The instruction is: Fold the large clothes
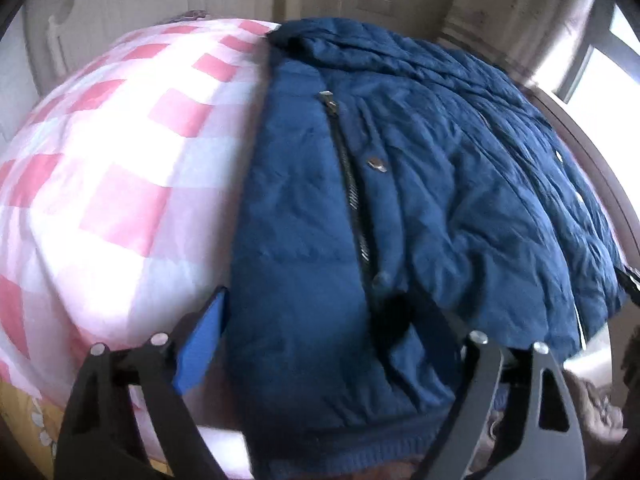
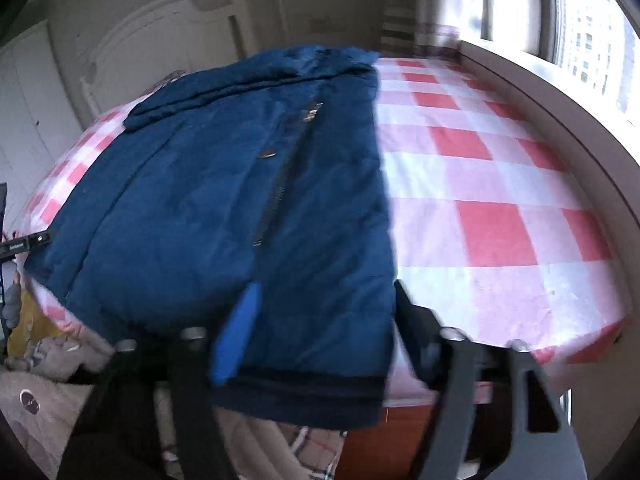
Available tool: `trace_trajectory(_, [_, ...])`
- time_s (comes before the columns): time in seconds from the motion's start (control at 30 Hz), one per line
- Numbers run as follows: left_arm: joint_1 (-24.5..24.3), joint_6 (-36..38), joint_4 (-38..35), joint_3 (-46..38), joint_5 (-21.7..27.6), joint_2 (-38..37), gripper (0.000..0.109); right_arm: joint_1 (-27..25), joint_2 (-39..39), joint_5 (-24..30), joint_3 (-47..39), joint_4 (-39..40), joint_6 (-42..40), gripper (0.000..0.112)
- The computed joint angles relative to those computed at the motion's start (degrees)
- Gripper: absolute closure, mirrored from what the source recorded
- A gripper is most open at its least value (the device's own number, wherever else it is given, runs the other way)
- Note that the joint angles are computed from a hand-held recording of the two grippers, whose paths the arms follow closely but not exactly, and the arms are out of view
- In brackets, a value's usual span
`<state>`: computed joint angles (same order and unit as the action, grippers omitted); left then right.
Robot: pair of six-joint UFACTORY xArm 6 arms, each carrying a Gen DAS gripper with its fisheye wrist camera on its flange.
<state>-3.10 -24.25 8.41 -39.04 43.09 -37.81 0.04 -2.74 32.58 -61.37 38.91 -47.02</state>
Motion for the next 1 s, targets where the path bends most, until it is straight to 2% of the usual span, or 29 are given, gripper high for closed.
trace_trajectory(0.1, [-1.13, 0.23, 0.68, 1.94, 0.26, -2.38, 0.023, -0.86, 0.02, 2.62, -0.69, 1.06, 0.26, 0.052])
trace_trajectory(0.2, [-2.80, -3.17, 4.32, 3.11, -0.82, -2.79, 0.023, -1.77, -0.23, 4.68, -0.97, 2.07, -1.05, 0.053])
trace_trajectory(0.27, [-3.69, -2.99, 4.80, 3.20, -2.46, -2.40, 0.035, -1.49, 0.40, 4.58, -1.48, 3.79, -2.77, 0.058])
trace_trajectory(0.33, [-3.64, -0.62, 1.74, 3.35, -4.76, -2.23, 0.064, -1.51, 0.38, 5.07, -1.18, 7.34, -5.82, 0.065])
trace_trajectory(0.4, [-2.39, 3.94, -5.49, 3.88, -7.83, -2.04, 0.079, -2.85, 1.50, 8.26, -2.24, 14.14, -9.15, 0.076])
trace_trajectory(0.43, [-1.61, 6.42, -9.69, 4.33, -8.91, -2.23, 0.082, -3.67, 2.02, 10.26, -2.79, 16.78, -10.18, 0.078])
trace_trajectory(0.5, [-0.01, 10.80, -17.89, 5.85, -11.16, -3.55, 0.086, -5.69, 2.86, 15.06, -3.51, 22.30, -12.14, 0.082])
trace_trajectory(0.63, [1.08, 13.01, -24.47, 7.63, -13.37, -9.13, 0.089, -8.86, 1.33, 21.88, -2.83, 29.05, -14.61, 0.087])
trace_trajectory(0.8, [2.01, 17.75, -30.85, 7.46, -12.26, -16.87, 0.090, -12.48, -5.77, 31.19, 0.55, 34.20, -19.09, 0.089])
trace_trajectory(0.87, [3.18, 20.69, -35.81, 7.53, -11.71, -19.69, 0.090, -15.08, -8.78, 35.47, 1.96, 36.65, -19.66, 0.089])
trace_trajectory(1.0, [7.26, 31.99, -51.36, 6.37, -11.53, -26.89, 0.090, -20.30, -14.27, 41.98, 1.88, 41.16, -21.65, 0.089])
